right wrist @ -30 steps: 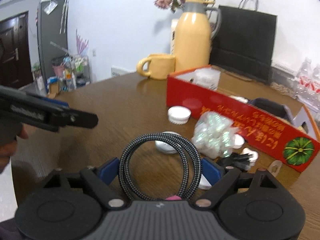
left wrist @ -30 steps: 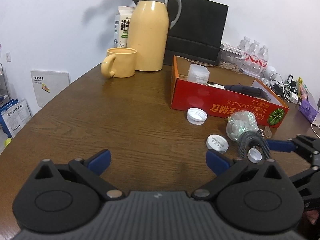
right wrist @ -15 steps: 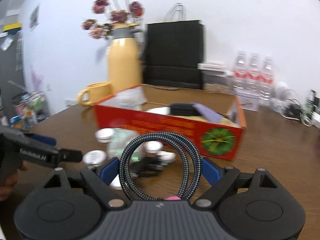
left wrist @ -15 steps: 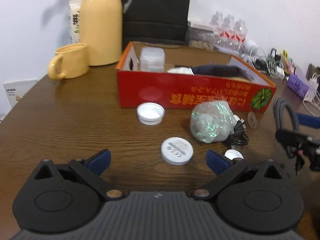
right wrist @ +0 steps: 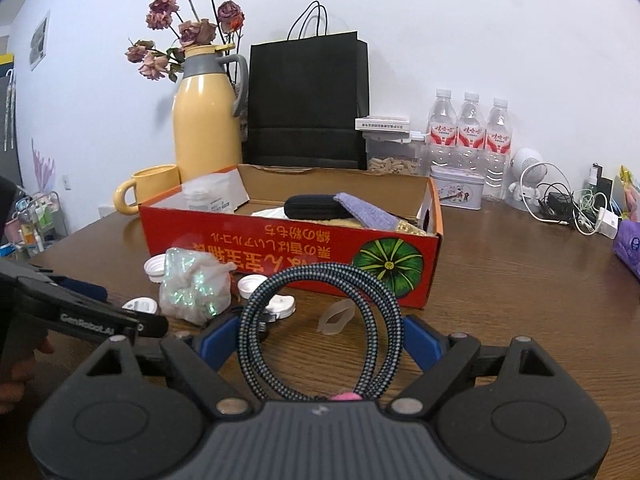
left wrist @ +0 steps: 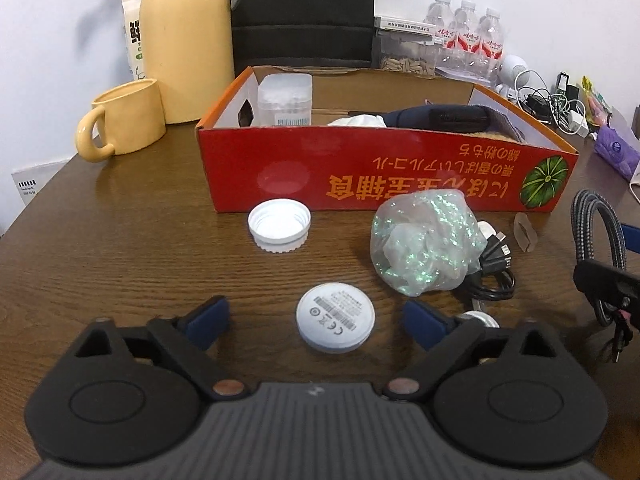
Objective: Organize objects
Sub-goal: 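Grasp the white round disc with the left gripper while the right carries the cable toward the box, then lower the white disc and braided cable into the box, opening both grippers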
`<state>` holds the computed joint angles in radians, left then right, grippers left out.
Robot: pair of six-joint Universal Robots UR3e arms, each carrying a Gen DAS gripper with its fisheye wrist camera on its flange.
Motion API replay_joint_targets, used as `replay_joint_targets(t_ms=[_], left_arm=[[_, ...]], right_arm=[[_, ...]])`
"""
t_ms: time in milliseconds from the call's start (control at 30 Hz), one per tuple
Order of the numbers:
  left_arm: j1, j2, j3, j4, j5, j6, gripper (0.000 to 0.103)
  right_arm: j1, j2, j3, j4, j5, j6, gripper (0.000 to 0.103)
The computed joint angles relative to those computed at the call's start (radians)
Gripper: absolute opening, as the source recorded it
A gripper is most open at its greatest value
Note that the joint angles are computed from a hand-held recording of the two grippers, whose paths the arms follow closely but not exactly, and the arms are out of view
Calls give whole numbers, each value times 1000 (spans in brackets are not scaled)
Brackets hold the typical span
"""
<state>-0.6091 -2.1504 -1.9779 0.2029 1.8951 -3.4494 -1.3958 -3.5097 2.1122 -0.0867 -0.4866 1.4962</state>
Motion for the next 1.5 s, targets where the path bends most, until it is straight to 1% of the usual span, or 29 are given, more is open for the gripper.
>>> replay_joint_targets(t_ms=[33, 67, 133, 167, 200, 333, 500, 600, 633, 700, 833, 933, 1033, 1100, 1233, 1333, 1433, 1500], left_arm=[[-5, -1, 3, 2, 7, 1, 79], [-9, -1, 2, 6, 13, 1, 75], [-14, 1, -1, 16, 16, 2, 57], [-14, 1, -6, 28, 13, 3, 51], [-14, 3, -10, 35, 6, 3, 41], [-18, 3, -21, 63, -12, 4, 40], [-25, 26, -49, 144, -2, 12, 40], [-34, 44, -29, 194, 19, 39, 40], [-35, 46, -8, 199, 23, 50, 40], [-35, 41, 45, 203, 31, 66, 40], [-27, 18, 183, 176, 29, 95, 40], [-18, -17, 299, 145, 29, 108, 40], [2, -69, 418, 103, 18, 100, 40], [14, -113, 497, 72, 25, 85, 40], [27, -232, 675, 1, 63, 59, 40], [48, -307, 791, -58, 61, 40, 40], [65, -363, 876, -106, 52, 41, 40], [78, -387, 911, -128, 32, 50, 40]], right_arm=[[9, -6, 7, -14, 0, 16, 87], [12, -10, 11, -19, -1, 21, 87], [7, -11, 8, -4, -4, 6, 87], [4, -8, 4, 6, -6, -4, 87], [2, -6, 3, 12, -7, -13, 87], [0, -9, 0, 21, -8, -23, 87], [9, -12, -3, 1, 3, -2, 87], [17, 16, -17, -18, 27, -3, 87], [4, 45, -45, 15, 40, -45, 87], [-42, 112, -123, 125, 65, -170, 87], [-185, 290, -337, 505, 71, -560, 87], [-303, 406, -499, 795, 31, -821, 87], [-427, 482, -662, 1039, -47, -995, 87], [-506, 508, -764, 1165, -107, -1050, 87], [-650, 538, -968, 1370, -216, -1060, 87], [-745, 556, -1131, 1516, -280, -1068, 87], [-816, 563, -1247, 1611, -342, -1049, 87], [-840, 546, -1257, 1635, -361, -1051, 87]])
